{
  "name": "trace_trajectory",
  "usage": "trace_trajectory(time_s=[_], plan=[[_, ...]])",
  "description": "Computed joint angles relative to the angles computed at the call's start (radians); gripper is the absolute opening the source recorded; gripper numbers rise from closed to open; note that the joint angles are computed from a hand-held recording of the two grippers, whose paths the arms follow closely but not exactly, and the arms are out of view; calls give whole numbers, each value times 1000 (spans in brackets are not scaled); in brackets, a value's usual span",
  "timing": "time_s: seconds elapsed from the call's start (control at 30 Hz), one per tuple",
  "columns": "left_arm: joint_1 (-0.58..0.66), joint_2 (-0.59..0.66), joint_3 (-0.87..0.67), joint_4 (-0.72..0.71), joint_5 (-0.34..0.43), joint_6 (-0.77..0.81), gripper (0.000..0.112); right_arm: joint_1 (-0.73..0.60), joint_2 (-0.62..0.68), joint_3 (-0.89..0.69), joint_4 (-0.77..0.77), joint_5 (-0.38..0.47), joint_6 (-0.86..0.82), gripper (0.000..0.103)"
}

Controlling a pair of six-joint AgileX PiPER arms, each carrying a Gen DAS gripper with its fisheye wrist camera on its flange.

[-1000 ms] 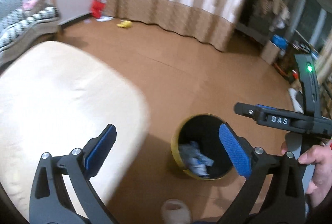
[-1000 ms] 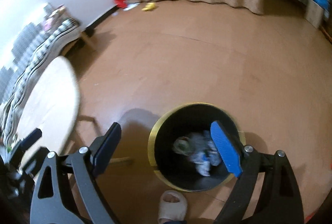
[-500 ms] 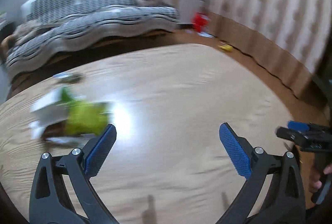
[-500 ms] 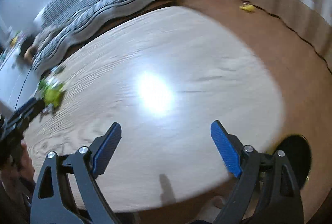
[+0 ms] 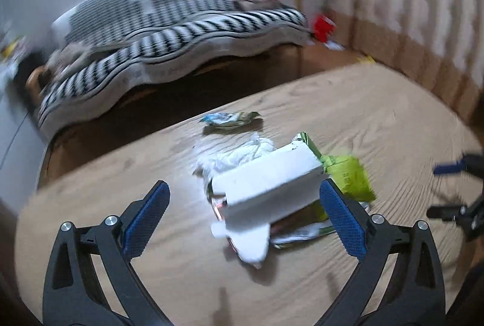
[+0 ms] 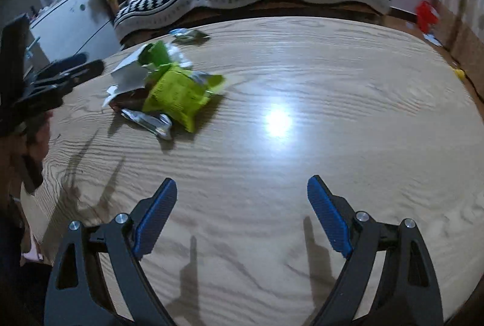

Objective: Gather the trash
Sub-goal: 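Grasp the white paper box with the left tool while the right tool grasps the green snack bag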

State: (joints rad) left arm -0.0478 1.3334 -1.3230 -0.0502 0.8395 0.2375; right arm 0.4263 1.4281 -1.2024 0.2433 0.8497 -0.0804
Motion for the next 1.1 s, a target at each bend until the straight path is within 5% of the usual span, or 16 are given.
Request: trace_trajectory(time_s=[0.17,0.33,0.37,0.43,0.63,0.9,1.1], plan=[[-3,64,-10,-76,-32,279,96,62,90,-65,20,-25,8,85],[33,136,-41,-168,-28,392,95,101,180,-138,28,-46,15,85],[36,146,-40,-177,-31,409,92,102,198,-152,39,-51,11,85],[49,163,-42,-217,6,452,63,101,219,-162,55,-66,17,85],[112,81,41,-315,-7,485,31,93,289,-219,158,-95,18,85],[213,-105,175,-363,18,449,20,83,366,-293,299,-118,35,85],[327,-184,241,-393,101,413,15,152,456,-431,260,-74,43,85]])
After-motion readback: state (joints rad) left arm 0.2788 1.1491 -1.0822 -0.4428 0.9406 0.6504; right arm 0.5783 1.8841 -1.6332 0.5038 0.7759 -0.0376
